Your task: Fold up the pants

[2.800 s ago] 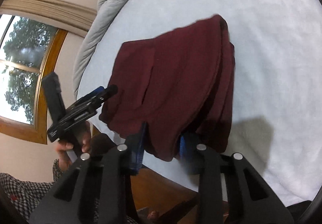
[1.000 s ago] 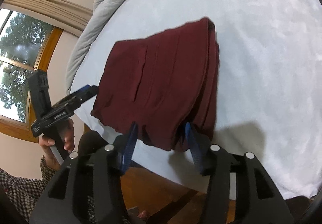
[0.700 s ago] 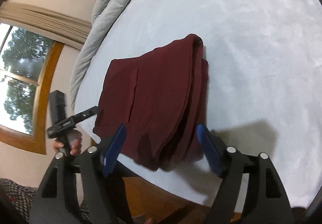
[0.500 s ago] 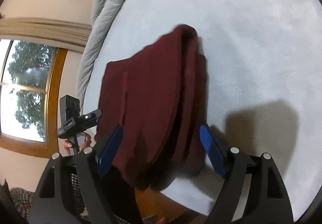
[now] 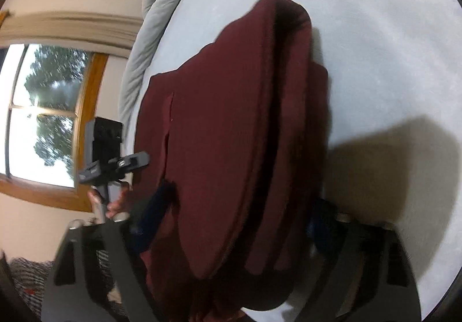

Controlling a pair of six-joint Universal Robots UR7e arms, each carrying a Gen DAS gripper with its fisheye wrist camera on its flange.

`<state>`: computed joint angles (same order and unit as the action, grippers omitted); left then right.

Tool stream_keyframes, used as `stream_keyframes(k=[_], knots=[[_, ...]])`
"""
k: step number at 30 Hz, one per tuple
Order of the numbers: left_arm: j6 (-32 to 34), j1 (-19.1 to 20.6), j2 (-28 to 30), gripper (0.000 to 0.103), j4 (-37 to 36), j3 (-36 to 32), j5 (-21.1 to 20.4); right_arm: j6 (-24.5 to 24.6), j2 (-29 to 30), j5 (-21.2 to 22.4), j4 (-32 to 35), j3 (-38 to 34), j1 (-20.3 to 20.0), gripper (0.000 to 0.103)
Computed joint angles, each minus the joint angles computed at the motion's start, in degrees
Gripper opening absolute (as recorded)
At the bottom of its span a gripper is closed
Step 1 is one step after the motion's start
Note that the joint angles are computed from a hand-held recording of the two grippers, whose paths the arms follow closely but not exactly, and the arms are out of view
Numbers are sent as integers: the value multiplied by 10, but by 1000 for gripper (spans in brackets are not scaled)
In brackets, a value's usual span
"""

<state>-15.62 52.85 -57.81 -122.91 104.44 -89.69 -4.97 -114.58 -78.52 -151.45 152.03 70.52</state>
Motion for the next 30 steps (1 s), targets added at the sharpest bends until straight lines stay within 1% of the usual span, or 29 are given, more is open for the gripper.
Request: stream_keyframes(k=[1,2,3,4,5,7,8,9,11,12,14,16,17,19,21,23,26,28,29,30], knots=[[-10,-3,-4,63,-2,3,10,-2,-14,-3,0,5,3,58],[-17,-3,-12,53,-11,9,3,-4,-28,3,3,9,1,50],[-19,-3,-18,48,-15,12,1,-3,-48,12,9,13,0,45],[-21,-5,-22,42,-18,15,1,-4,-60,16,13,15,0,44],[-20,-9,-27,39,-25,20,3,-3,-68,16,12,16,8,41],[-20,-19,-34,37,-34,29,11,6,-79,5,6,14,36,38],[-21,-24,-39,36,-43,35,13,12,-80,7,2,11,49,37],[-22,-27,-41,36,-55,39,12,26,-72,-2,-9,6,67,37],[-23,-31,-48,35,-76,43,-5,38,-73,-24,-12,-9,94,36],[-21,-28,-48,35,-81,41,-14,40,-74,-30,-12,-14,99,36],[-11,-34,-42,35,-100,33,-25,30,-99,-29,11,-33,100,36],[1,-39,-30,35,-115,16,-31,23,-99,-47,17,-59,111,36],[5,-43,-17,35,-121,0,-34,17,-99,-51,24,-72,111,36],[8,-45,10,35,-133,-28,-36,4,-90,-53,30,-101,100,36],[17,-47,48,35,-140,-65,-27,-9,-69,-56,29,-124,89,37],[25,-45,83,36,-136,-100,-14,-16,-38,-61,27,-147,68,37],[27,-36,120,36,-128,-129,4,-22,5,-49,17,-162,17,37],[28,-29,142,36,-117,-144,19,-17,38,-48,2,-163,-12,38],[30,-26,155,38,-110,-150,38,-17,52,-59,-11,-159,-22,40],[30,-26,161,39,-109,-151,43,-16,61,-64,-25,-154,-28,45]])
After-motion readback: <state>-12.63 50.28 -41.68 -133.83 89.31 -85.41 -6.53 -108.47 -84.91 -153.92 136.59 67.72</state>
